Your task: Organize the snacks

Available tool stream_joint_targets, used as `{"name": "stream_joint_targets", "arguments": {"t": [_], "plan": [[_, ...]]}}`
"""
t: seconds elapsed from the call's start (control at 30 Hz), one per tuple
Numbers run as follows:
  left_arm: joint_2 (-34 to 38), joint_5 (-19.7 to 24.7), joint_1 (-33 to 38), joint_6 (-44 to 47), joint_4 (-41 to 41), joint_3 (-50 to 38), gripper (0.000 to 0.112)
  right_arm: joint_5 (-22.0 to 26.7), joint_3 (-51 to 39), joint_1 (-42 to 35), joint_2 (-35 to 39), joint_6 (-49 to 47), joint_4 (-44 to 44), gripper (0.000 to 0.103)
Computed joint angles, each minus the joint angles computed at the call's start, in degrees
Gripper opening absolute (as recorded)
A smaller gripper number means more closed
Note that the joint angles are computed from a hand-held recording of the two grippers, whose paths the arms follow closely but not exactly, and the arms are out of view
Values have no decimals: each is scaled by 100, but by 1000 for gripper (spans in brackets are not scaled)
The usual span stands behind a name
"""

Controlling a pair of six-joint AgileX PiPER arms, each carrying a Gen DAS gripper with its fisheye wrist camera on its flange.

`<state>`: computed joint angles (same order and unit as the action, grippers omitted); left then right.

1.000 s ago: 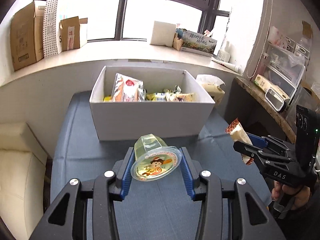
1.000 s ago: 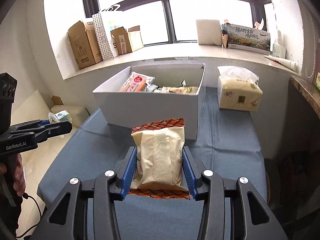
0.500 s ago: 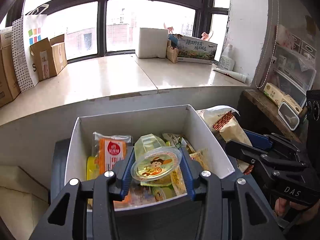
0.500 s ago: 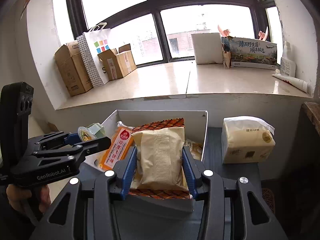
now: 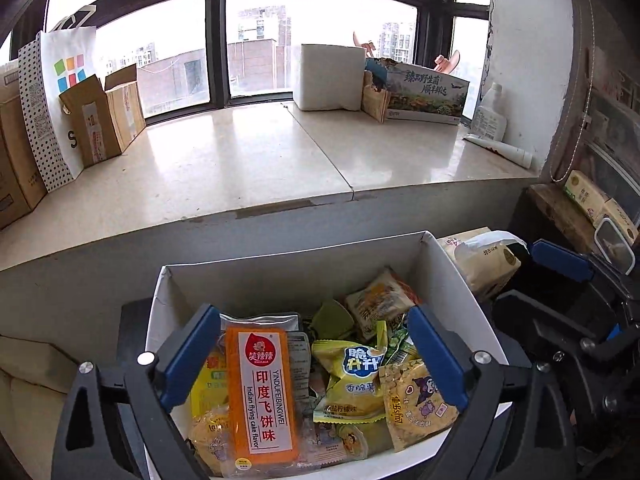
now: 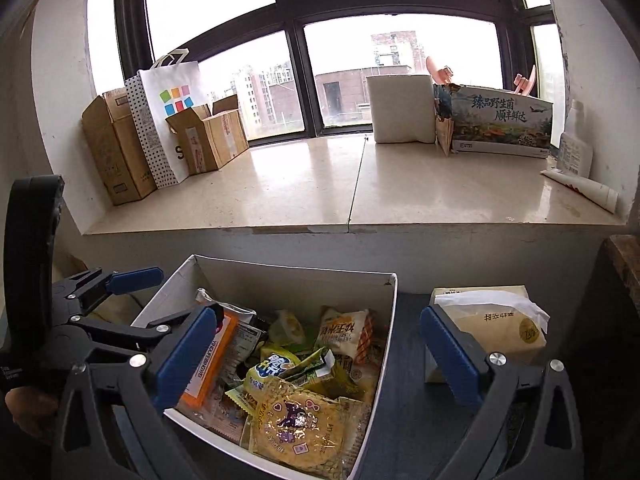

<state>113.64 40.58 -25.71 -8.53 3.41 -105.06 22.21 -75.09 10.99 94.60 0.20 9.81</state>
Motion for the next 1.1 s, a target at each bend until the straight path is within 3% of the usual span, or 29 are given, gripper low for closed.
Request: {"name": "stream_joint_targets", "arguments": {"t": [0.13,0.33,0.43,0.5,0.63,0.7,0.77,0.83,1.0,1.1], "plan": [[-252,-91,-48,-240,271,299,97,6,113,76,-118,276,-240,103],[-1602,-919,-71,-391,347,1755,97,-158,560,413,-679,1442,-1483,103],[-2582,-1414,-249,-1200,1248,2777,102,-177,875,709,-1124,2230,-2406,103],[-3216,-1563,-465,-2197,2334,3379,103,-81,1071,988,-1448,2933,-3211,103],[-4095,-549,-1155,-4015,4134,3991,103,278,1278,1479,-2057,3159,-3480,103],[-4566,-393,-1233,-3986,3906,4293,103,516,1405,1814,-2396,3517,-3855,103],[-4978,-491,-1060,-3248,2923,4491,103,884,1516,2250,-2710,4215,-4528,103],[-5254,-272,-1060,-3123,2560,4574,103,1196,1643,2675,-3011,4672,-4915,103],[-5868,658,-1925,-3988,3323,4863,103,1898,1919,3591,-3573,5236,-5078,103],[-6112,1495,-2982,-4679,4104,5137,103,2787,2169,4564,-3731,6253,-5764,103]]}}
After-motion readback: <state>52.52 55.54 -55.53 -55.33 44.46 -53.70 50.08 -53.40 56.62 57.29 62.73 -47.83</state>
